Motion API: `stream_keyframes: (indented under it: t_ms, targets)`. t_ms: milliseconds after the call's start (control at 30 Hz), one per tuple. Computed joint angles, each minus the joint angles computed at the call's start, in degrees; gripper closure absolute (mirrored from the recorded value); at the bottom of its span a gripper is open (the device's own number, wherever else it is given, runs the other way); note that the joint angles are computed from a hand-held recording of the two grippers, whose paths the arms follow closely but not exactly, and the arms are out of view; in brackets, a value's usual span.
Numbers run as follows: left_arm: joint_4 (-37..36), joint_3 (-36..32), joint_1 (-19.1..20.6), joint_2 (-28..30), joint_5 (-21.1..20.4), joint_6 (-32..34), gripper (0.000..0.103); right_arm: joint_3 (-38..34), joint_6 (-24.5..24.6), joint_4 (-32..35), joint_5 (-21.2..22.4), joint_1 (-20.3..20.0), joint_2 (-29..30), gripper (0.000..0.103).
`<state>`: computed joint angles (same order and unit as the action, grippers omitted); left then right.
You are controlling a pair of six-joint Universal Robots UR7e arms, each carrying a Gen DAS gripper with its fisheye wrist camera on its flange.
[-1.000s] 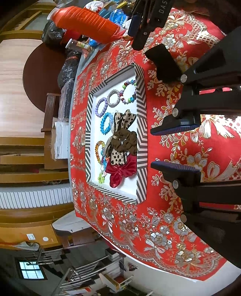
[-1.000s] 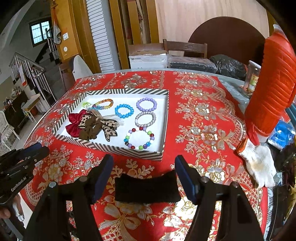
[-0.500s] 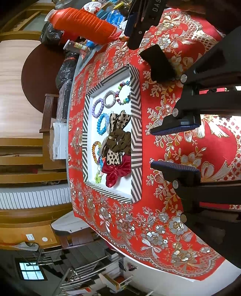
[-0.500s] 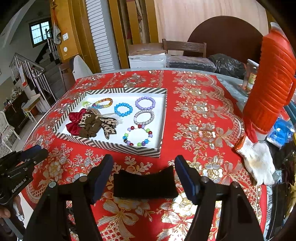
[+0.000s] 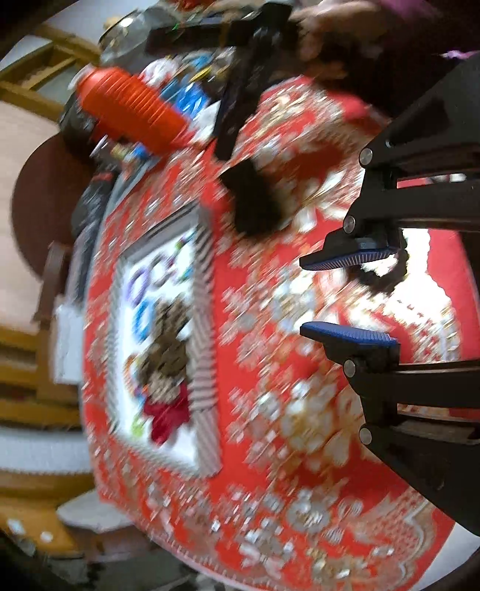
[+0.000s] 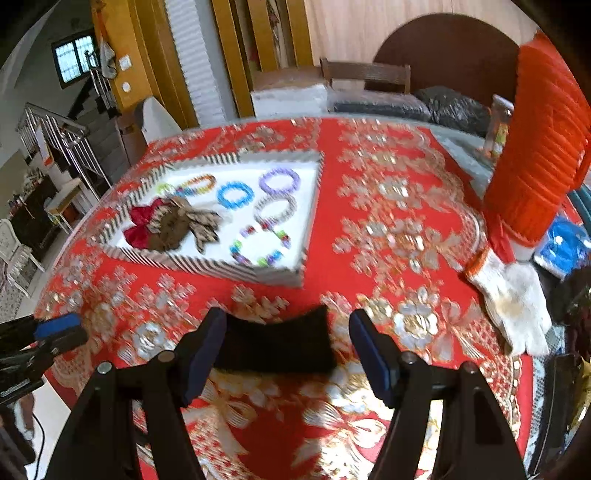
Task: Organize jewelry
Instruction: 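Grasp black scrunchie with left while right grasps black velvet pouch, then carry scrunchie with left and pouch with right over the tray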
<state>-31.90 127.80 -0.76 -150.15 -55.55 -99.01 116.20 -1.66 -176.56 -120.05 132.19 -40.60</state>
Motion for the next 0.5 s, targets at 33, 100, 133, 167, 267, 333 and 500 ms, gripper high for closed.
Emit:
stream_keyframes:
  t_ms: [33, 100, 133, 167, 267, 333, 500]
  targets:
    - [-1.3, 0.5, -0.1, -0.6, -1.2, 1.3, 0.082, 0.3, 0.1, 0.2, 0.1, -0.4, -0.1, 0.03]
    - [-2.0, 1.4, -1.5, -1.4, -3.6, 2.2, 0.081, 0.9, 0.5, 0.9, -0.2, -1.4, -0.4, 0.031]
    - [-2.4, 1.9, -1.5, -1.4, -4.2, 2.9, 0.08, 1.1, 0.8, 1.4, -0.2, -1.9, -0.4, 0.03]
    - [-3.2, 2.7, -0.7, -1.3, -4.6, 4.3, 0.08, 1.2, 1.0, 1.7, 0.0, -2.3, -0.5, 0.03]
    - [-5.5, 4.9, 2.2, -0.6, -4.9, 7.9, 0.08, 1.3, 2.1, 2.5, 0.7, -3.6, -0.3, 0.03]
    - [-8.1, 5.9, 5.5, -0.2, -4.0, 11.4, 0.08, 1.2, 2.2, 2.3, 2.3, -4.2, 0.0, 0.03]
    - [-13.1, 8.2, 10.8, 0.7, -1.9, 17.0, 0.08, -1.0, 2.0, 4.2, 4.6, -5.6, 2.4, 0.031]
